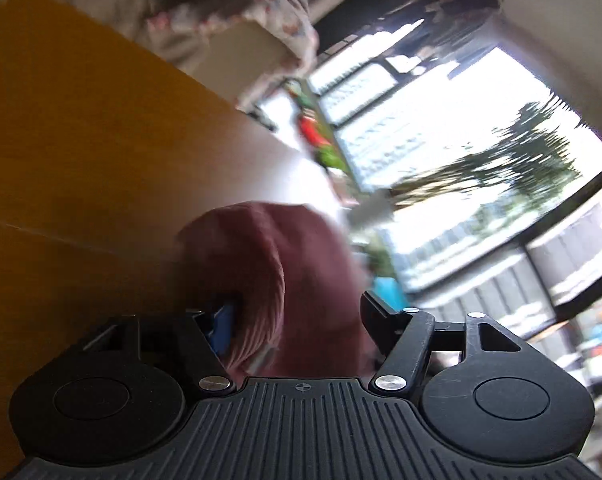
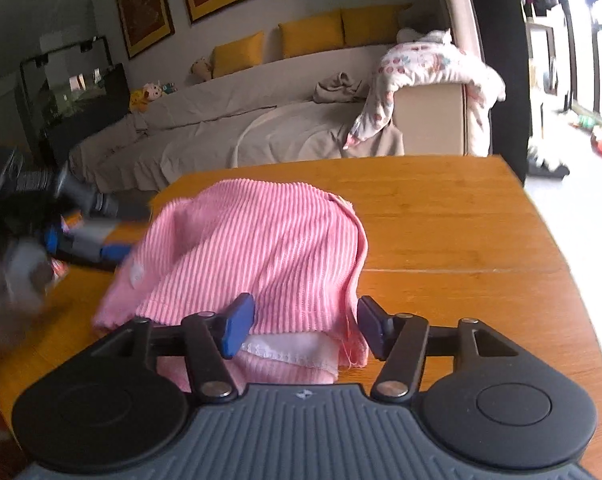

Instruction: Fold clothes

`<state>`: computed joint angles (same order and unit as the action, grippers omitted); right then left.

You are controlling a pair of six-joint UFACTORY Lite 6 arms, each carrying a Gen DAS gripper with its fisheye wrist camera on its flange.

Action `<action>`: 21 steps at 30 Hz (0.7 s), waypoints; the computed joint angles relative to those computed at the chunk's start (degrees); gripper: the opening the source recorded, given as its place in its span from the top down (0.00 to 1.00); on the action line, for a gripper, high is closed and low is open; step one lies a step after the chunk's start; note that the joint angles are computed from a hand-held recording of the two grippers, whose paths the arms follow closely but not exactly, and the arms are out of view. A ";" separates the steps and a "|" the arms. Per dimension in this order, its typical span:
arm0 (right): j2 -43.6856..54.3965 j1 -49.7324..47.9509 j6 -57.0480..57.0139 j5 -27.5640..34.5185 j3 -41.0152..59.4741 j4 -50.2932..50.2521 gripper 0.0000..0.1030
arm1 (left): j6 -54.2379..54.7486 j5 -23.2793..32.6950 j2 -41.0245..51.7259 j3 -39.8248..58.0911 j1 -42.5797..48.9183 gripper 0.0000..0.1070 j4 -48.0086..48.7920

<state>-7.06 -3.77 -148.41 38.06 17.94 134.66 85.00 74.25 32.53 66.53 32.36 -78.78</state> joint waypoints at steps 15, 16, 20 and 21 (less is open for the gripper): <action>1.79 1.00 -9.02 3.59 -2.44 7.86 0.35 | -2.56 5.50 -3.08 -0.46 7.32 0.08 4.21; 1.65 1.06 -9.12 3.69 -2.64 8.09 0.35 | -2.21 5.10 -2.29 -1.89 7.12 0.08 5.22; 1.69 0.82 -8.95 3.99 -2.88 8.03 0.33 | -4.60 4.50 7.85 5.00 4.73 0.06 7.11; 1.62 0.84 -9.04 3.93 -2.94 8.20 0.33 | -6.25 5.30 10.71 8.27 3.36 0.06 6.69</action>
<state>-5.44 -2.92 -157.45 41.99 14.99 142.86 78.75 79.54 43.24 74.80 35.72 -72.09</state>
